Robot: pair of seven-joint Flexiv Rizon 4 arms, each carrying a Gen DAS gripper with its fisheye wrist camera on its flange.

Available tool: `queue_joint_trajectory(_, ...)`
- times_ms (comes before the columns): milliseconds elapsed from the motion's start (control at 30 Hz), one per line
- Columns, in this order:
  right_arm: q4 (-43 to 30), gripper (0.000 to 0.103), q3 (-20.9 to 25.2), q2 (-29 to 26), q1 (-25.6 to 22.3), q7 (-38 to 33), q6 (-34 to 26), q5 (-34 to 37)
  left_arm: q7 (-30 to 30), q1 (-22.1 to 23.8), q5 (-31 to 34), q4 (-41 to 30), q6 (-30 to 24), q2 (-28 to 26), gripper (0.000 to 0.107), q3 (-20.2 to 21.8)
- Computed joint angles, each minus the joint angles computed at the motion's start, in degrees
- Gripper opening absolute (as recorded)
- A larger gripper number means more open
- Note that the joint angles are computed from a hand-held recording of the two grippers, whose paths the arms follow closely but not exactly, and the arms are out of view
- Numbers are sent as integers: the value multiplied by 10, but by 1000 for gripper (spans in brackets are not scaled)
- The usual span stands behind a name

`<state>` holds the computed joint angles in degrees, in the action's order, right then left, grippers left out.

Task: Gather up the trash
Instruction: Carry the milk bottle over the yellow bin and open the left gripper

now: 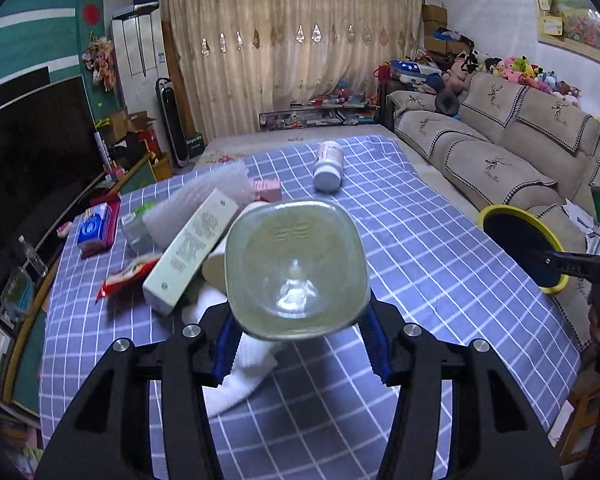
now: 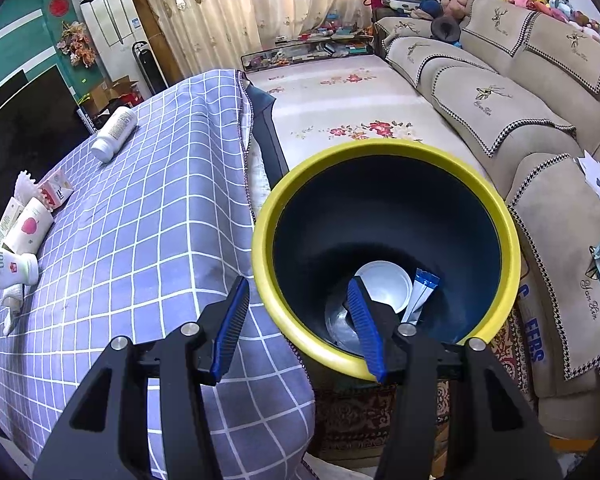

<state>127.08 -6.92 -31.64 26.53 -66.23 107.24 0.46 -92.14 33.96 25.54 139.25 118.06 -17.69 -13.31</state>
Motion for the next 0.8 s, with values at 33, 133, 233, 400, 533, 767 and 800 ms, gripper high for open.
queue_joint_trajectory(33,0,49,0,0,0,0,0,1,8,-25,-18,-4,1,-2,53,19)
queue_joint_trajectory(133,0,49,2,0,-5,0,0,-1,15,-56,-46,-19,3,-13,53,38)
queue_joint_trajectory(233,-1,49,5,-1,-9,0,-1,-2,15,-66,-58,-29,8,-24,53,42)
queue_joint_trajectory(400,1,49,13,-1,-20,0,3,-5,15,-61,-54,-32,1,-18,52,30)
queue_joint_trajectory(533,1,49,19,-1,-27,-2,8,-6,12,-58,-42,-24,8,-4,52,28)
queue_joint_trajectory(767,5,49,33,1,-39,-4,16,-8,-26,6,12,-17,-14,23,52,-38)
queue_joint_trajectory(800,6,49,34,1,-41,-5,17,-9,-31,16,20,-15,-16,27,52,-50)
